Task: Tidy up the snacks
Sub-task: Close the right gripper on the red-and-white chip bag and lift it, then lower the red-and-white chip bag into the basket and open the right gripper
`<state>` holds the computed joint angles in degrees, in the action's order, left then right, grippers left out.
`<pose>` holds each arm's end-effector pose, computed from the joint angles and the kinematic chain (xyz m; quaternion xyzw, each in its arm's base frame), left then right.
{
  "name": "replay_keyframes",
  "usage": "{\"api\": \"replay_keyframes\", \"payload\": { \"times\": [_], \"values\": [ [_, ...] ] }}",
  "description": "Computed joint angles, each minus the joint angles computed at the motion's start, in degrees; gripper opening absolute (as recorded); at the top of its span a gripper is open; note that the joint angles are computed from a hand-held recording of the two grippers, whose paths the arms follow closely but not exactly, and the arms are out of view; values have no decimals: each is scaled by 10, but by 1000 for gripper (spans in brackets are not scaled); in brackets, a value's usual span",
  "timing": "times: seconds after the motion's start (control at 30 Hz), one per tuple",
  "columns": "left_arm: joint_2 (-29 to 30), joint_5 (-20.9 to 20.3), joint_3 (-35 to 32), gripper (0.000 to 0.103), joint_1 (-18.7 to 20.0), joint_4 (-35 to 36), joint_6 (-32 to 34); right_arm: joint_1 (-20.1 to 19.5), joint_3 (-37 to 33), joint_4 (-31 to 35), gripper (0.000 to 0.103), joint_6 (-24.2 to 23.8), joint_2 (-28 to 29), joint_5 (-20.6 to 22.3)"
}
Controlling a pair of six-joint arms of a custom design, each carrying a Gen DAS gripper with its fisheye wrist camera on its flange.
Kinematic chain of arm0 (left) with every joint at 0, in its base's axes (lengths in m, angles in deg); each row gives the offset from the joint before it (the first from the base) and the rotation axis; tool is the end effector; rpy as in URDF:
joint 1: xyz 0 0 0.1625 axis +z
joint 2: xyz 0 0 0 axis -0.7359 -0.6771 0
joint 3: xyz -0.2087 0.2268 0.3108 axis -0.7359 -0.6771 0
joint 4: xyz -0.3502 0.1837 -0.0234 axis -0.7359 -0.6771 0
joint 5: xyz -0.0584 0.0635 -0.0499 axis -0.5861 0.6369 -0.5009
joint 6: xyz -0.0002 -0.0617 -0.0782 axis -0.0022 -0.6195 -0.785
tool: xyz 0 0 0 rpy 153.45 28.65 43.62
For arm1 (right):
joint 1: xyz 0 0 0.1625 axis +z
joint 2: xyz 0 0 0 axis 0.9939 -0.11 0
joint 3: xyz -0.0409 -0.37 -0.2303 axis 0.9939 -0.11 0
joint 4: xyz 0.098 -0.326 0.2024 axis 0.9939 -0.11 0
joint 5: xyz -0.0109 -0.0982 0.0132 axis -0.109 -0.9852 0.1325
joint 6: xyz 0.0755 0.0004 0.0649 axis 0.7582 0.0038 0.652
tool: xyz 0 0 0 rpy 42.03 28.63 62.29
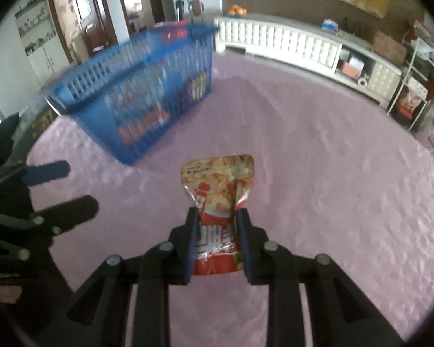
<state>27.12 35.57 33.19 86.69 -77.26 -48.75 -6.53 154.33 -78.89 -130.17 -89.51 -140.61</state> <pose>-0.3760 -0.5921 -0.1068 -0.0381 0.8594 -0.3662 0.3548 -0.0370 -0.6878 0.2810 0.4493 -0.8697 0.0880 0.1843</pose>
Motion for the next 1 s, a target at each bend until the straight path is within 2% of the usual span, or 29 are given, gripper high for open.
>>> {"api": "replay_keyframes", "payload": {
  "times": [0.13,0.33,0.6,0.73,1.0],
  "values": [
    [-25,37,19,77,-17,10,17,12,16,6,30,33,-32,34],
    [-67,67,61,77,-33,-63,110,40,36,1,30,73,-68,65],
    [-121,93,101,77,-29,-113,172,85,66,-39,31,102,-86,95],
    [-149,78,121,77,-15,-166,222,108,59,-42,31,116,-72,93],
    [-185,75,124,77,19,-154,253,150,9,-41,32,134,-5,47]
  ]
}}
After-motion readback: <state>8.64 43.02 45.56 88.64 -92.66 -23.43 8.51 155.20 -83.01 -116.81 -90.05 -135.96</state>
